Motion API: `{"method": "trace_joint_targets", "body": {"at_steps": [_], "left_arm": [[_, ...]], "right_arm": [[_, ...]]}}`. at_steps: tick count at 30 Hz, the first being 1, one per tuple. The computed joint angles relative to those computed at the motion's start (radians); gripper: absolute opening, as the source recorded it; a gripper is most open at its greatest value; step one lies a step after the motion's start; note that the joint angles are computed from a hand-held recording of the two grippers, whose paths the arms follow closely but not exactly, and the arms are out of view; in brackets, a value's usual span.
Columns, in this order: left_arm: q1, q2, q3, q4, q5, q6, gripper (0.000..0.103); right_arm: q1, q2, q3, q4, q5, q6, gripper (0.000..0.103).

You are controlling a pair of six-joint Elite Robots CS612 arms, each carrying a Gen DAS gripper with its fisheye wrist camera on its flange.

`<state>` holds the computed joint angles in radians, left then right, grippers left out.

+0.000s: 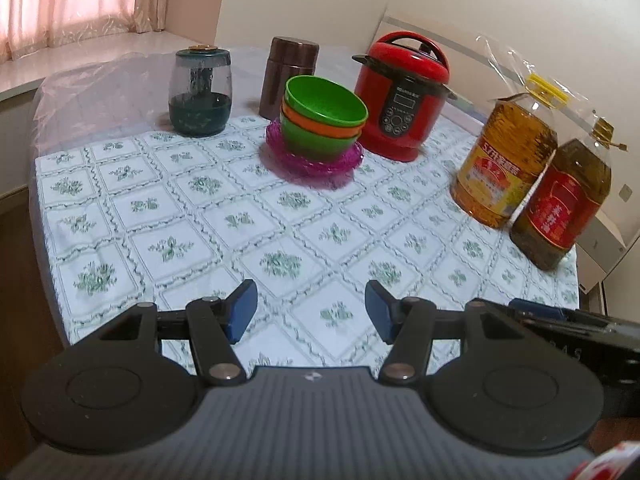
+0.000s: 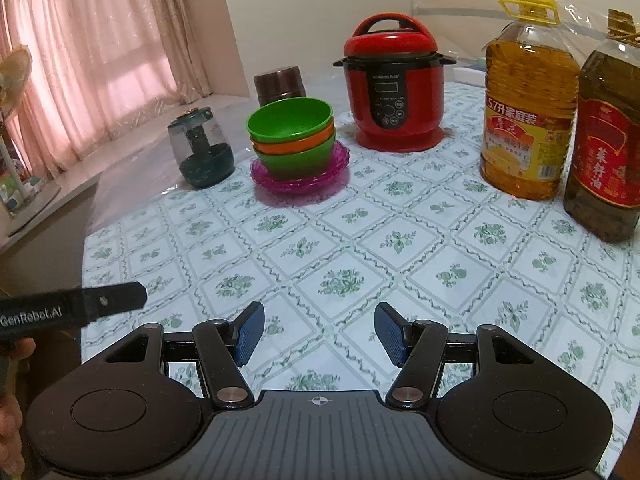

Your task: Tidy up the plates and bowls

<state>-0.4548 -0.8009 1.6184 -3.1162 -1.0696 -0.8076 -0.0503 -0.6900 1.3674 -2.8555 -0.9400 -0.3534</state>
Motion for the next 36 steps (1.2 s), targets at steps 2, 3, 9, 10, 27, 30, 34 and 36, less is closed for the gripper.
{"method": "trace_joint_targets", "body": {"at_steps": [2,3,9,10,27,30,34,36], "left_arm": [[-0.007,-0.004,0.005,0.012,0.005,-0.003,0.059],[-0.009,-0.005,0.006,0.019,0.006,-0.004,0.059],[-0.014,-0.006,0.007,0.032,-0.004,-0.007,0.062],[-0.014,-0.005,0.007,0.032,-0.006,-0.006,0.062],[-0.014,0.001,-0.003,0.053,0.004,0.001,0.065],[-0.014,0.003,-0.006,0.055,0.000,0.003,0.065],[-0.013,0.005,-0.010,0.055,-0.004,0.005,0.065],[-0.013,0.006,-0.011,0.055,-0.005,0.007,0.065]], "right_arm": [[-0.002,-0.008,0.011,0.001,0.001,-0.003,0.061],[-0.003,-0.011,0.016,0.000,0.001,-0.003,0.061],[-0.006,-0.024,0.037,-0.008,-0.002,-0.010,0.061],[-0.006,-0.025,0.038,-0.009,-0.004,-0.010,0.061],[-0.006,-0.023,0.031,0.008,-0.026,-0.008,0.061],[-0.006,-0.022,0.030,0.007,-0.027,-0.008,0.061],[-0.007,-0.021,0.030,0.010,-0.027,-0.012,0.061],[-0.007,-0.021,0.029,0.011,-0.028,-0.012,0.061]]}}
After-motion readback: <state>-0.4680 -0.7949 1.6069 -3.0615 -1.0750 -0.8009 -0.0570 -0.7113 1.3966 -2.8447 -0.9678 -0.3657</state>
